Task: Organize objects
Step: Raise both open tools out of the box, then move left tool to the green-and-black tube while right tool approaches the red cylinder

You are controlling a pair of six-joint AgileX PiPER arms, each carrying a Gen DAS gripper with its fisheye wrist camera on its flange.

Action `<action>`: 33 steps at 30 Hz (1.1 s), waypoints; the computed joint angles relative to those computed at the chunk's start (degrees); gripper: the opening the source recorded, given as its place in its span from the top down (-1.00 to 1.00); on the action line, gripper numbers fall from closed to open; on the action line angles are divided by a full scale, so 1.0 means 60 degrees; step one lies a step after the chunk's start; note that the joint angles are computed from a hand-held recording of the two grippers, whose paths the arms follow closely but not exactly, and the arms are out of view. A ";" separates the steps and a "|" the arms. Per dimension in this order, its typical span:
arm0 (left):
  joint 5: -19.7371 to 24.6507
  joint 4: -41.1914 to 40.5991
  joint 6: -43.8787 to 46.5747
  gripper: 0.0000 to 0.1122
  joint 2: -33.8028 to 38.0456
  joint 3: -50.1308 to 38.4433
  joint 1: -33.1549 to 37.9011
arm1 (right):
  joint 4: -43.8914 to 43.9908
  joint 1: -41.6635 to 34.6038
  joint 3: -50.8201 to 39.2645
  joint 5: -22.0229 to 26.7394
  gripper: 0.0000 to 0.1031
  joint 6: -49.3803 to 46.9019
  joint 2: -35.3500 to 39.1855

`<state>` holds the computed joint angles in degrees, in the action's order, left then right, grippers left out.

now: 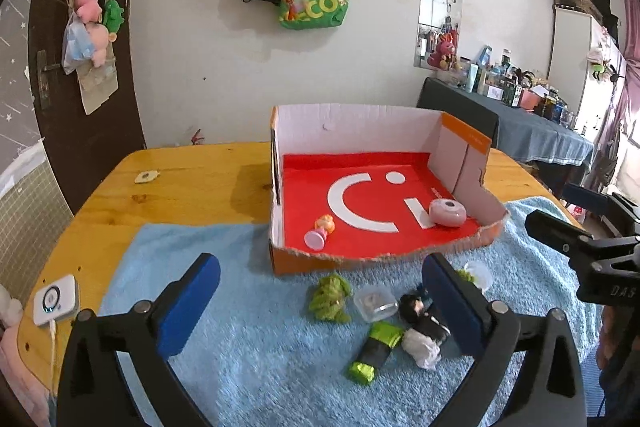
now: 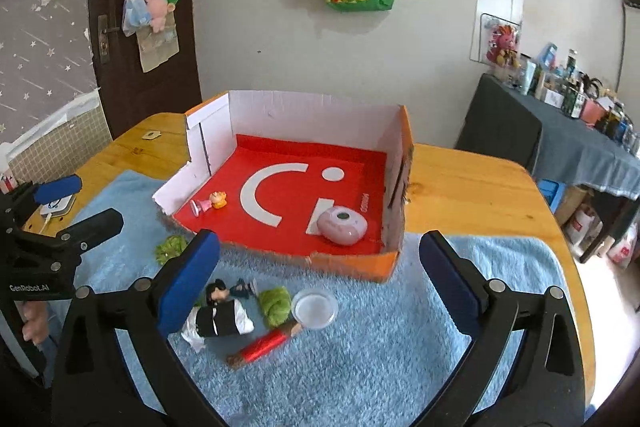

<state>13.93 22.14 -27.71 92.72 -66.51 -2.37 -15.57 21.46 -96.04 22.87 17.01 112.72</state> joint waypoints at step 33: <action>-0.0507 0.4959 -0.5925 -0.83 0.0000 0.2294 -0.0856 | -0.3951 0.0478 0.3437 -0.1412 -0.98 0.5124 -0.0456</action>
